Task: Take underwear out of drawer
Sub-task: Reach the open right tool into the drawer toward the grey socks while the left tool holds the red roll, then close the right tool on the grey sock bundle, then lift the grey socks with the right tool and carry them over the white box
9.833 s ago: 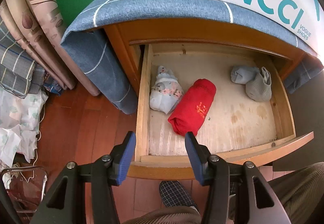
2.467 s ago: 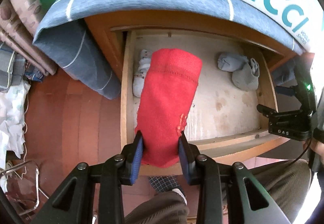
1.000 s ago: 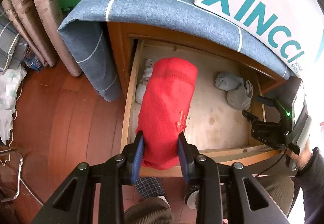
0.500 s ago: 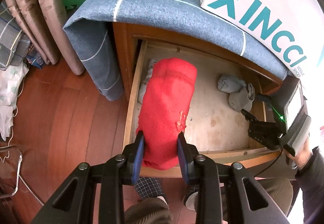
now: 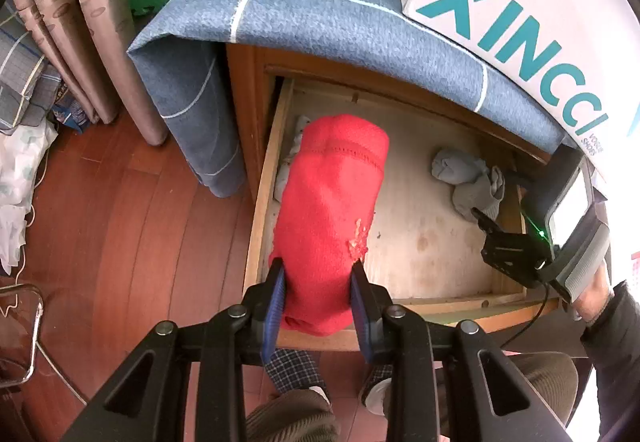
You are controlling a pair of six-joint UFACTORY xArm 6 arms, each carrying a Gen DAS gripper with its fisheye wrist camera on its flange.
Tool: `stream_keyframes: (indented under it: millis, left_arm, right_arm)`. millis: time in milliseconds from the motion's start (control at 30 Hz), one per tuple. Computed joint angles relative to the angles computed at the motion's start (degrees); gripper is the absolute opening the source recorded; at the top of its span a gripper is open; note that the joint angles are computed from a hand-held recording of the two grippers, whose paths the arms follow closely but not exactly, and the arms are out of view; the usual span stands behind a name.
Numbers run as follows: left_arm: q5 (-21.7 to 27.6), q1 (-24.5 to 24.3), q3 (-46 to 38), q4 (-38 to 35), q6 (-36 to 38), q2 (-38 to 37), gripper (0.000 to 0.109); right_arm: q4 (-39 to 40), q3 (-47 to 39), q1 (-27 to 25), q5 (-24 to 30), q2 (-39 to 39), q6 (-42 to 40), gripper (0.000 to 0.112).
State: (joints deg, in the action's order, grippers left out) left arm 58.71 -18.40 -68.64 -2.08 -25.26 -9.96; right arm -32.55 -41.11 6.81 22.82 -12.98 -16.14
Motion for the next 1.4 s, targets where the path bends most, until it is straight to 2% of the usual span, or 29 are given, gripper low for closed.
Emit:
stream_keyframes:
  millis: [167, 333, 400, 500, 633, 767, 833, 1067, 1200, 1400]
  left_arm:
    - [0.1, 0.0, 0.0, -0.1, 0.3, 0.1, 0.031]
    - [0.2, -0.1, -0.2, -0.1, 0.4, 0.3, 0.031]
    - [0.2, 0.0, 0.0, -0.3, 0.4, 0.2, 0.031]
    - [0.3, 0.0, -0.2, -0.2, 0.4, 0.4, 0.031]
    - [0.3, 0.0, -0.3, -0.2, 0.5, 0.6, 0.031]
    - [0.3, 0.0, -0.3, -0.3, 0.6, 0.7, 0.031]
    - [0.2, -0.1, -0.2, -0.1, 0.5, 0.6, 0.031]
    - [-0.2, -0.5, 0.0, 0.0, 0.3, 0.4, 0.031]
    - [-0.5, -0.6, 0.2, 0.1, 0.1, 0.3, 0.031]
    - [-0.7, -0.6, 0.5, 0.2, 0.4, -0.1, 0.031]
  right_arm:
    - [-0.6, -0.1, 1.0, 0.4, 0.5, -1.6, 0.067]
    - [-4.6, -2.8, 2.3, 1.6, 5.1, 1.3, 0.067]
    - [-3.6, -4.2, 2.7, 2.3, 6.8, 0.9, 0.067]
    - [-4.5, -5.6, 3.2, 3.0, 8.5, 1.5, 0.062]
    - [-2.6, -7.1, 3.6, 4.9, 9.9, 0.3, 0.047]
    - [-0.2, -8.1, 3.6, 6.9, 9.9, -0.9, 0.03]
    - [1.5, -7.7, 3.9, 7.8, 9.1, -1.6, 0.028]
    - [8.3, -6.9, 4.1, 11.9, 5.9, -5.9, 0.025]
    - [14.9, -7.3, 4.1, 15.6, 3.7, -8.7, 0.025]
    - [22.3, -4.1, 3.1, 19.3, -3.7, -11.8, 0.025]
